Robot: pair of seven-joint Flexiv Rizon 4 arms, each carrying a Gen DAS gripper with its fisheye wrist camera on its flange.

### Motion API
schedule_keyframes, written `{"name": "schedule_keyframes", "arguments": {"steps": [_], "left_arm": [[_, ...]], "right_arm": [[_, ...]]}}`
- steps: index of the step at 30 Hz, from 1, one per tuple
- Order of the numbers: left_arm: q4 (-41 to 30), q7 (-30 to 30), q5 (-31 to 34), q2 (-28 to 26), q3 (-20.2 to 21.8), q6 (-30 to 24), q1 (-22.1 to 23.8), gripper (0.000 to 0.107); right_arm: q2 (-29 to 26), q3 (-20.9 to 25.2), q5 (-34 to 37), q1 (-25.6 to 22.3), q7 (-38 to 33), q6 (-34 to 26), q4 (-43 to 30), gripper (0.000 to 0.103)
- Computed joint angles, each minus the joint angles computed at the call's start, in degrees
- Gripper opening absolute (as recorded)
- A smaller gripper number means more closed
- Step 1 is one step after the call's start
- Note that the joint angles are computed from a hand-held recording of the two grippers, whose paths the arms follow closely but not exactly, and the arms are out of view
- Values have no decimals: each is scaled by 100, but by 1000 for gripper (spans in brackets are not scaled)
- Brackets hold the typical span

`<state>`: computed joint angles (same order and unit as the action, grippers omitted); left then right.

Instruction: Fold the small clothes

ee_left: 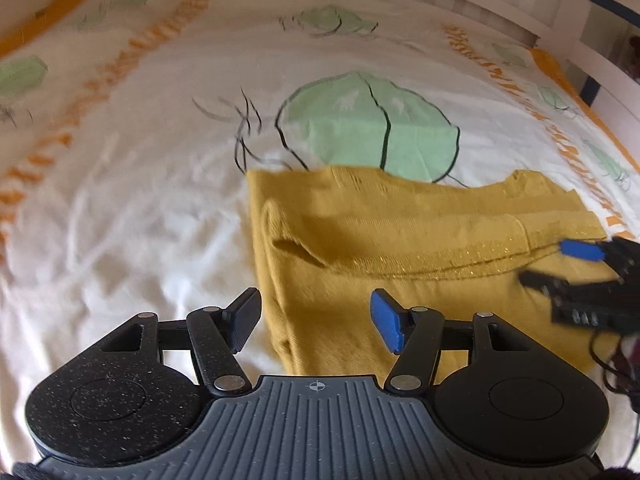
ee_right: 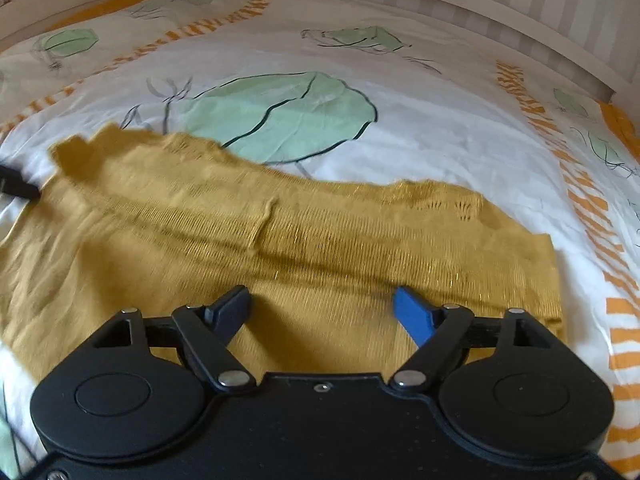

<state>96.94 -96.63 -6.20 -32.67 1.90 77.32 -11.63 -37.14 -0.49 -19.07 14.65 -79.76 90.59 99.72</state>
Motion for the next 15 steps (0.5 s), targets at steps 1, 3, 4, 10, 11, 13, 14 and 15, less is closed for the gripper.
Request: {"name": "schedule_keyframes", "arguments": {"steps": [1,3,4,10,11,13,14,15], "left_arm": [[53,25,-37,7,-57,17,48,59],[13,-26,-22,-50,-2,-66,-4,59],[18,-48,-25,-64,5,-87,-6,59],[105,-136,-299,-119,-201,-51,175,59],[125,-150,-344,-117,-229,-18,197,59],[159,-161,-393,-119,-253,33,214,59],[157,-170,-413,-127,-256,49,215,59],[178,-182,-446,-128,-274,82,228,59]], "right_arm": [[-66,43,43,-25,67,-133,-172,82],[-209,129,117,-87,191,-440,-516,82],[-284,180,154,-123,231,-539,-665,82],[-652,441,395,-305,376,-1079,-1439,86],[-689,395,382,-270,393,-1103,-1505,88],[-782,327,323,-218,384,-1201,-1676,89],[-837,318,310,-210,380,-1280,-1781,90],[-893,299,307,-199,396,-1344,-1888,91]]}}
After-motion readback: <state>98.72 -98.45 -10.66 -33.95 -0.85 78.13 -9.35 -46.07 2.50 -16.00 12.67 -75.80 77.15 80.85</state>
